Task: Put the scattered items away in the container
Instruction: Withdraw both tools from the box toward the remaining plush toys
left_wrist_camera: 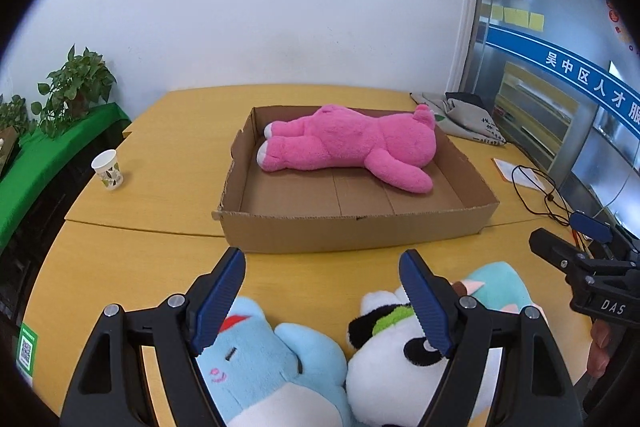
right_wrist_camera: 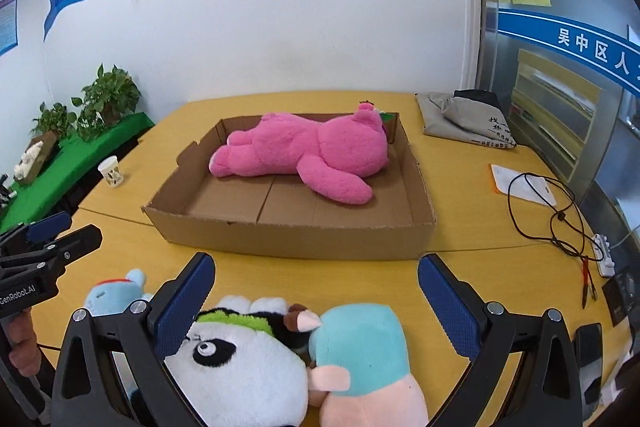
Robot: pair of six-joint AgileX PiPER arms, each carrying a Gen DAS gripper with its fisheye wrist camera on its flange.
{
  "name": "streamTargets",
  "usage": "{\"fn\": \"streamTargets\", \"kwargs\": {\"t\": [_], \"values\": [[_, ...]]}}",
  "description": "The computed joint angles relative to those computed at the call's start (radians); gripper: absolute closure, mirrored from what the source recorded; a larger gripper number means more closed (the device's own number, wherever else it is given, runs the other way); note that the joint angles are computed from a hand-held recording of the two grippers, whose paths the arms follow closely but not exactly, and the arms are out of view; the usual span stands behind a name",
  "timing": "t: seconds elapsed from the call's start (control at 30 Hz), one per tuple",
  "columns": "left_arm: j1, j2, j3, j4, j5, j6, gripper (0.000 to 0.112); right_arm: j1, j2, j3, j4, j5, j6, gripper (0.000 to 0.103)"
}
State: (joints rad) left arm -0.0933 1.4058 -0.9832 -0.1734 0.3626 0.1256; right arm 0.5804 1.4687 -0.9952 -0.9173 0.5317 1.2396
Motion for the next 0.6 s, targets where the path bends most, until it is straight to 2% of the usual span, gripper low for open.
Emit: {"fn": "streamTargets", "kwargs": {"t": [0.17, 0.43, 0.6], "values": [[-0.022, 0.003, 0.027, 0.08, -0.022, -0.073, 0.033, 0.013, 0.006, 0.027, -0.028, 0.024, 0.042, 0.0], [0.006, 0.015, 0.053, -0.045, -0.016, 0.065, 0.033, -0.011, 0.013, 0.053, -0.011, 0.004, 0.033, 0.0], [0.06, 0.022, 0.066, -0.22, 0.016, 0.249, 0.033, -0.022, 0.039, 0.055, 0.012, -0.024, 0.016, 0.0]]}}
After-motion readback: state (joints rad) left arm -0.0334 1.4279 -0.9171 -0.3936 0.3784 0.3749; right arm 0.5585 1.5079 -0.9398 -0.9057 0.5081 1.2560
